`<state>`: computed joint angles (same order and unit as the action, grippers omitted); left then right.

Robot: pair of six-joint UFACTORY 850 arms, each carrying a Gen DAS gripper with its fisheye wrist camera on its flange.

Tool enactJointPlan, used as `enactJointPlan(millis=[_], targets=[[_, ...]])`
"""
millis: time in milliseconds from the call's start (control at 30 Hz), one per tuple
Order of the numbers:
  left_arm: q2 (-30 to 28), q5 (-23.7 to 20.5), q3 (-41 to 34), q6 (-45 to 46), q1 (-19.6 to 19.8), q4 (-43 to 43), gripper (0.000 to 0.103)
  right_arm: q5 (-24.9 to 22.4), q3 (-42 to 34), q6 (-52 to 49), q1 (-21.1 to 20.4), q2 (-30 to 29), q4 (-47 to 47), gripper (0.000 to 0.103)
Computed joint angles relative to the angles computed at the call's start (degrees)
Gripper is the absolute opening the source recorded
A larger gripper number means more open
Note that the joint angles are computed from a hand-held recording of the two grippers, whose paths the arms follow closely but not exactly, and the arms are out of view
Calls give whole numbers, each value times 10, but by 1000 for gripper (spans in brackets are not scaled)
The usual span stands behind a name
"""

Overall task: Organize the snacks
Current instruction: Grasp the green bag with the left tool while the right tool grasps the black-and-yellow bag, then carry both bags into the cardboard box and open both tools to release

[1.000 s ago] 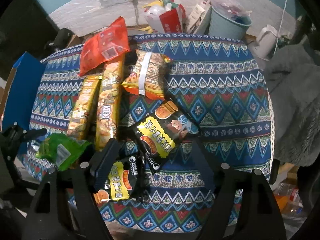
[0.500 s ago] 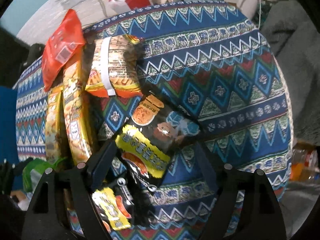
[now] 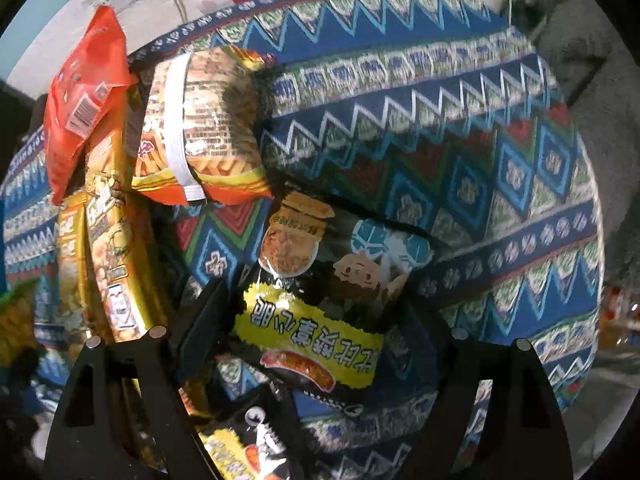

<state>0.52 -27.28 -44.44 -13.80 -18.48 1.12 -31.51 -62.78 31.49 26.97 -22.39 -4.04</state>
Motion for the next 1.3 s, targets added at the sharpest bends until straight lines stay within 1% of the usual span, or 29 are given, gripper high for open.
enactJointPlan(millis=[100, 200, 300, 500, 633, 800, 867, 933, 1133, 1300], targets=[[-5, 1, -2, -16, 6, 15, 65, -3, -7, 15, 11, -10, -39, 80], [-6, -1, -4, -16, 9, 11, 65, -14, -9, 34, 26, -11, -94, 63], [-7, -1, -7, -17, 10, 11, 65, -12, -3, 12, 26, -3, -77, 61], [0, -8, -11, -15, 12, 9, 65, -5, 21, 19, 24, 39, -92, 61], [11, -10, -12, -17, 14, 8, 65, -1, 32, 54, 38, 70, -132, 61], [33, -13, -6, -42, 17, 32, 65, 1, 33, 72, 49, 100, -169, 61], [44, -13, -3, -44, 21, 33, 65, 13, 30, 62, 44, 104, -177, 61], [55, -13, 1, -47, 24, 36, 65, 24, 45, 61, 45, 123, -189, 61], [83, -19, 6, -86, 27, 85, 65, 40, 46, 68, 64, 144, -234, 61], [104, -20, 9, -88, 36, 91, 65, 48, 38, 76, 85, 149, -255, 61]])
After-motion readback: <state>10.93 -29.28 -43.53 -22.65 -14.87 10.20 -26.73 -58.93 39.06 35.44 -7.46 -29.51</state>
